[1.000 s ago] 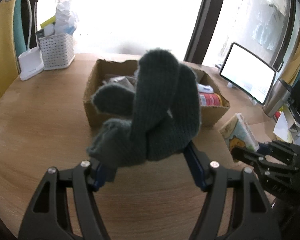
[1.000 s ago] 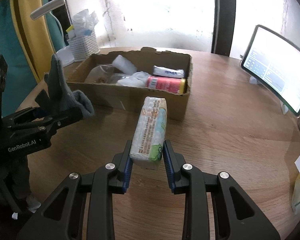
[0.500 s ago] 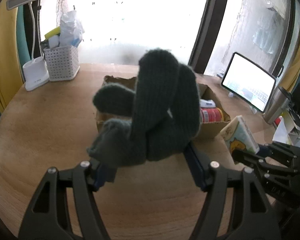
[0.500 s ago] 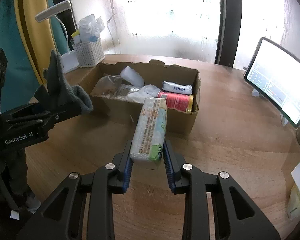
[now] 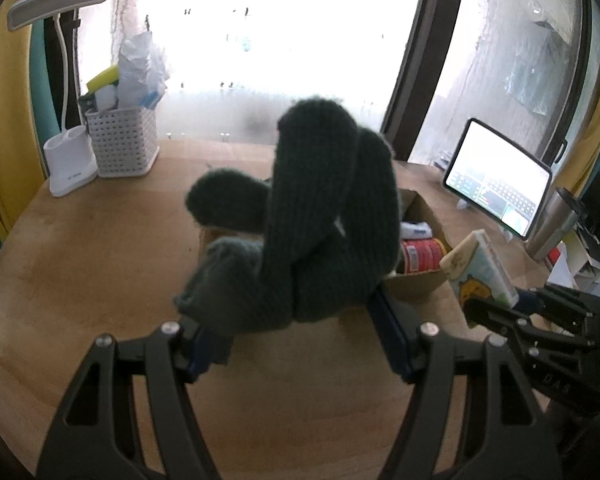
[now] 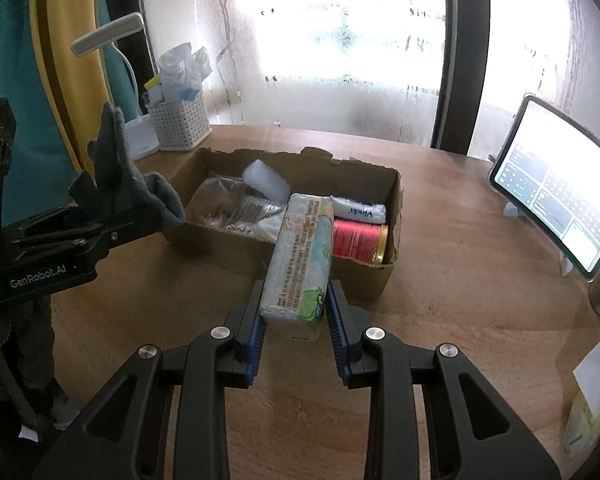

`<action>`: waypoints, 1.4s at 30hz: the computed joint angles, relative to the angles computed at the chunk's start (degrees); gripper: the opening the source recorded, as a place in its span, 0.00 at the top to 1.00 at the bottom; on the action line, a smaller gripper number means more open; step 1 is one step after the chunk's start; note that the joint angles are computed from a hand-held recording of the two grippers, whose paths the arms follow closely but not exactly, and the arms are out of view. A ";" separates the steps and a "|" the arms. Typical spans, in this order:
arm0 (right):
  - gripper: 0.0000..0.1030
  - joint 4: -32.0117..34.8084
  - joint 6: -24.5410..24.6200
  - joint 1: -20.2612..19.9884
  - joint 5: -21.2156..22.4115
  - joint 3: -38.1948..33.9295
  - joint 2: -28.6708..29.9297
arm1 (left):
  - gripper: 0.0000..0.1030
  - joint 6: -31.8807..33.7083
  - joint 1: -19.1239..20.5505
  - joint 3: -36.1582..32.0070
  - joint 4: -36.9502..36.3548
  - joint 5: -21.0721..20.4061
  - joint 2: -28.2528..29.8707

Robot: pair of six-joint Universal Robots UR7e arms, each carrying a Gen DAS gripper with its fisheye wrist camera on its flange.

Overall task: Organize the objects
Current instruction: 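Lift and carry the grey gloves and tissue packet over the box with both grippers, then lower the gloves and tissue packet into the box and open both grippers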

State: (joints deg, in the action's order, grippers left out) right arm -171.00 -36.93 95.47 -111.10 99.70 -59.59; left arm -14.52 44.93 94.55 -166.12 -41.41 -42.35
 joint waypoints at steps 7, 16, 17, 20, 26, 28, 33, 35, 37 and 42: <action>0.70 0.23 -0.73 0.38 -0.17 -1.37 0.79 | 0.33 0.42 0.35 -1.73 2.01 -0.28 0.33; 0.70 1.12 -1.07 0.82 0.08 -3.97 2.25 | 0.33 1.33 1.14 -4.02 3.04 -0.49 1.04; 0.70 1.15 -1.07 0.84 0.08 -4.11 2.36 | 0.33 1.39 1.30 -4.36 3.30 -0.57 1.23; 0.70 1.60 -1.00 0.80 0.00 -4.97 2.91 | 0.33 1.44 1.81 -5.33 4.13 -0.86 1.80; 0.70 2.51 -0.79 0.53 -0.32 -6.28 3.83 | 0.33 1.44 2.67 -6.96 5.59 -0.91 2.97; 0.70 2.78 -0.66 0.44 -0.44 -6.62 4.06 | 0.33 1.30 3.01 -7.35 6.26 -1.18 3.23; 0.70 3.19 -0.49 0.30 -0.73 -7.72 4.88 | 0.33 1.45 3.79 -8.61 7.31 -2.08 3.98; 0.70 3.40 -0.39 0.29 -0.87 -8.26 5.30 | 0.33 1.64 4.11 -9.14 7.68 -2.61 4.24; 0.70 3.60 -0.32 0.30 -1.02 -8.59 5.56 | 0.32 1.74 4.45 -9.61 8.24 -3.28 4.38; 0.70 4.04 0.18 0.26 -1.36 -9.75 6.41 | 0.32 1.11 5.53 -11.48 11.30 -4.15 5.17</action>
State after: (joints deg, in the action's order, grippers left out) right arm -166.96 -36.75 95.73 -112.46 89.95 -53.18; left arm -13.41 50.46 83.07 -154.82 -45.56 -37.18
